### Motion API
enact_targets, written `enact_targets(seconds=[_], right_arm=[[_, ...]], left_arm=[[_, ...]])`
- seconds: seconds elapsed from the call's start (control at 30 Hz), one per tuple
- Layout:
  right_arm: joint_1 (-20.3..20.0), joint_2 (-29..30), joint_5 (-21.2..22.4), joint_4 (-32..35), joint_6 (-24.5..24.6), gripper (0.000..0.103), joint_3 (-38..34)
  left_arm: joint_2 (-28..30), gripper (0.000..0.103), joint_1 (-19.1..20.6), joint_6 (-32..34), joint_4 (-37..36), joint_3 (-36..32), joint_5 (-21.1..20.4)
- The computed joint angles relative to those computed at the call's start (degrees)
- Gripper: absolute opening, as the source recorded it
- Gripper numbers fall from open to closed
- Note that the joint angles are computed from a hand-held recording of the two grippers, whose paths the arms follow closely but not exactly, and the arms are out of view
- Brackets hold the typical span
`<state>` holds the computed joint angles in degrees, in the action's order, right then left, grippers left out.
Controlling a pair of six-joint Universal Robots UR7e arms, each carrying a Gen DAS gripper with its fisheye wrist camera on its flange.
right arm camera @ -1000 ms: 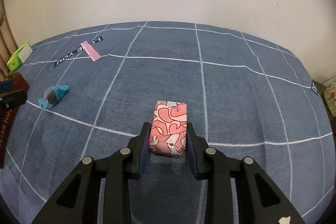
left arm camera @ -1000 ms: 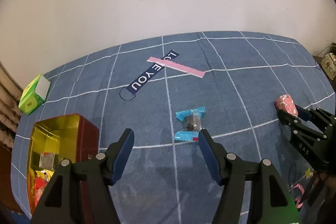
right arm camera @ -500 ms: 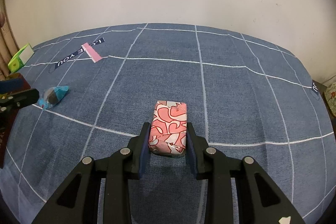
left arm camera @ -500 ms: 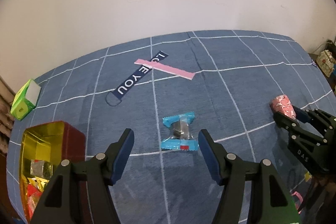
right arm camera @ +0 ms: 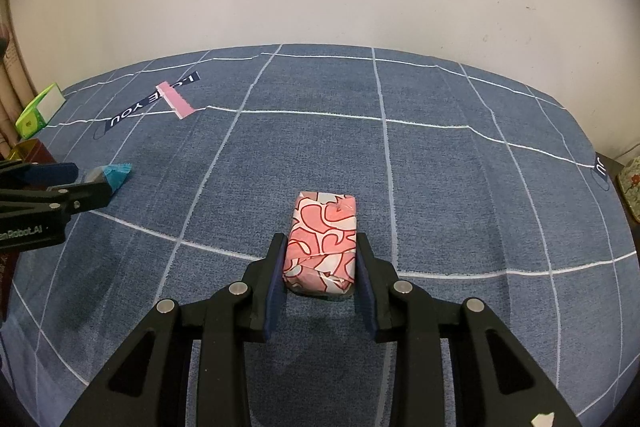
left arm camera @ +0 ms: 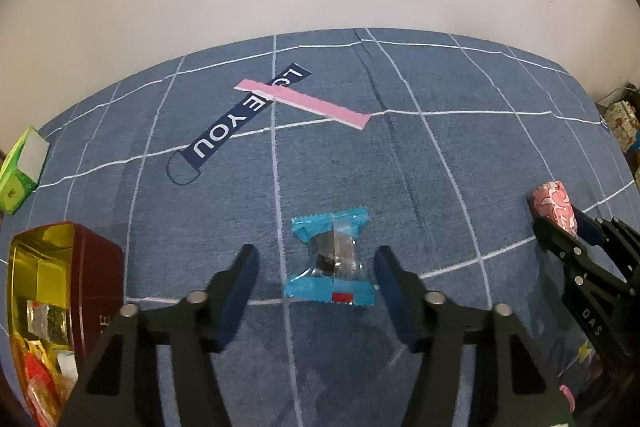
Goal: Organize snacks
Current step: 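Grasp the blue-wrapped candy with the left gripper while the right holds the pink candy, then carry the blue candy into the tin and open the left gripper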
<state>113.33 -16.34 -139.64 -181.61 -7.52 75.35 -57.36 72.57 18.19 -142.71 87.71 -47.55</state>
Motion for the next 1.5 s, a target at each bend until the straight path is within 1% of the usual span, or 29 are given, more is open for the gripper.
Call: enact_targets(seconds=[0.07,0.1,0.4,0.53,0.63,0.8,1.07,1.27,1.5], right_arm=[[0.0,0.0,0.0,0.0,0.0,0.03,0.0],[0.0,0.0,0.0,0.0,0.0,0.03,0.0],[0.0,0.0,-0.1,0.1,0.0,0.03,-0.1],[0.0,0.0,-0.2,0.1,-0.1,0.03,-0.1],[0.0,0.0,-0.2,0.0,-0.1,0.03,0.0],[0.0,0.0,-0.2,0.0,-0.1,0.03,-0.1],[0.1,0.1,-0.4,0.1,-0.3,0.03,-0.2],[0.1,0.2,-0.5,0.1,-0.5,0.03,-0.3],[0.0,0.3,-0.5,-0.3,-1.0,0.03,-0.3]], left_arm=[[0.5,0.043,0.2,-0.6,1.6,-0.9,0.2],[0.6,0.043,0.3,-0.9,2.3,-1.2,0.4],[-0.9,0.041,0.2,0.1,0.6,0.9,0.5],[-2.1,0.041,-0.2,-0.5,0.4,2.2,1.4],[-3.3,0.041,-0.4,-2.4,2.2,2.8,1.5],[-5.9,0.041,-1.3,-3.8,3.6,4.4,2.3],[-10.2,0.041,-2.2,-4.2,3.5,4.7,3.5],[-12.1,0.041,-1.6,-1.9,1.0,3.1,5.9],[-12.1,0.041,1.1,0.3,-0.6,0.3,10.8]])
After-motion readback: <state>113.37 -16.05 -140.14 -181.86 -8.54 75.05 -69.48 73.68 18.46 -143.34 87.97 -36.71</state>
